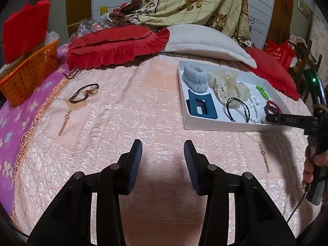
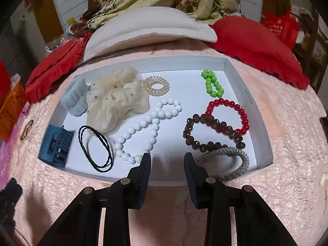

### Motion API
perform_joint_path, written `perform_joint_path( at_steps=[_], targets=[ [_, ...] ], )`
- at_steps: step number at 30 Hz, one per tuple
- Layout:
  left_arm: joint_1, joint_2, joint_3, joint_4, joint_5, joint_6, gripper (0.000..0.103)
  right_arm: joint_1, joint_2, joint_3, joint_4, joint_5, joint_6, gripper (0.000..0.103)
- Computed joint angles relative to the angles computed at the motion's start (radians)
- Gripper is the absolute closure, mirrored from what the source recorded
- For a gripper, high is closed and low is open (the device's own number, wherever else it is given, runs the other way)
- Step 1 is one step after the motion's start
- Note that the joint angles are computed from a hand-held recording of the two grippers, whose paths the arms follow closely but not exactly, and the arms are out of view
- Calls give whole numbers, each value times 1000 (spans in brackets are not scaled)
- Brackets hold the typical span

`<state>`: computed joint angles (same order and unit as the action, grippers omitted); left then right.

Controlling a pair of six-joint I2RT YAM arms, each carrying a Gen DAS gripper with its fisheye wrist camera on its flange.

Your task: Organize jewelry

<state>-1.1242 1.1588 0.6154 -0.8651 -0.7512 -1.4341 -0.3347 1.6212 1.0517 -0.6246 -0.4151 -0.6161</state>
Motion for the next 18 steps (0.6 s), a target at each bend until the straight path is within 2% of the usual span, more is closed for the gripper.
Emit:
perform_joint_path(
  at_steps=[11,14,18],
  targets=[
    [27,-9,-9,18,14,28,61,2,-62,-81,81,-9,-26,71],
    [31,-10,-10,15,15,29,61,-22,-84,-82,84,-48,-1,71],
    [28,-25,-14,6,11,14,61,-100,-144,-74,31,-125,-36,71]
  ],
)
